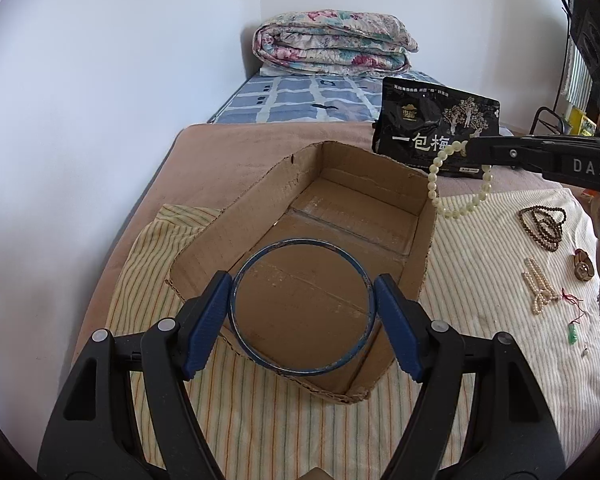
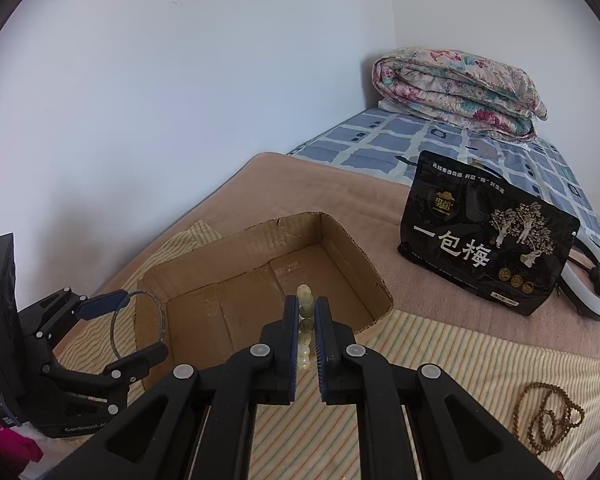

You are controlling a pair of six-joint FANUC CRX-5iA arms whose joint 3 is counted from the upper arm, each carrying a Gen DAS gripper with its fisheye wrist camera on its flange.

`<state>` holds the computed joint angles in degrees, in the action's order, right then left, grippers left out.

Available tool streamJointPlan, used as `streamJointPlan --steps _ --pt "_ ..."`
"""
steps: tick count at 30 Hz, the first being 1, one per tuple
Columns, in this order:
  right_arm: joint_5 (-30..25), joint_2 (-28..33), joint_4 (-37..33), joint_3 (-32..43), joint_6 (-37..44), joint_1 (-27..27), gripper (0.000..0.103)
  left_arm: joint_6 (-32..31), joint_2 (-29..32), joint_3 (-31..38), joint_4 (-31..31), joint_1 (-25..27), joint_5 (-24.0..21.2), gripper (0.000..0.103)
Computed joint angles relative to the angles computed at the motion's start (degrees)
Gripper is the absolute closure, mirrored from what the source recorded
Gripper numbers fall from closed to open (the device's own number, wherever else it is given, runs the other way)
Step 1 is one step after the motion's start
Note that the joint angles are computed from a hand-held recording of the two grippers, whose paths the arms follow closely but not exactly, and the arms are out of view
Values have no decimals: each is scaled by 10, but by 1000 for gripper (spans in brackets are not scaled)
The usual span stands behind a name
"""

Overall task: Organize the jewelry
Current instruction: 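Carry the bangle and bead bracelet into the cardboard box and open both tools, then withdraw both tools from the box back toward the remaining jewelry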

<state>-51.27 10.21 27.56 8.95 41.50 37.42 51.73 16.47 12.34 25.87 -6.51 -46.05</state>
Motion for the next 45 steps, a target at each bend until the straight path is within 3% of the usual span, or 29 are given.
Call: streamJointPlan --steps 9,15,16,18,20,22,24,34,40,45 --pt "3 60 -28 53 20 -26 98 15 32 30 -10 -2 -10 28" --pt "7 68 -38 58 23 -31 96 20 40 37 -19 -7 -12 28" --pt "9 68 -33 56 17 -31 92 23 41 40 -22 -7 -14 28" --pt "16 64 -28 49 11 -30 71 37 47 51 -31 -8 -24 27" --pt "15 62 -19 46 5 -28 68 50 53 61 -34 -7 -35 19" --pt "10 61 -16 48 4 -27 64 56 52 61 -32 -5 -36 18" --pt "10 59 -4 43 -5 -24 49 62 51 61 -34 -4 -38 18" --pt "4 32 26 23 -26 -12 46 50 22 35 -28 -1 -32 18" --pt "-6 -2 66 -6 -58 2 34 42 -4 17 -20 -3 -24 18" --pt "-25 -47 120 -49 -94 19 13 34 -26 3 -9 -7 -23 18"
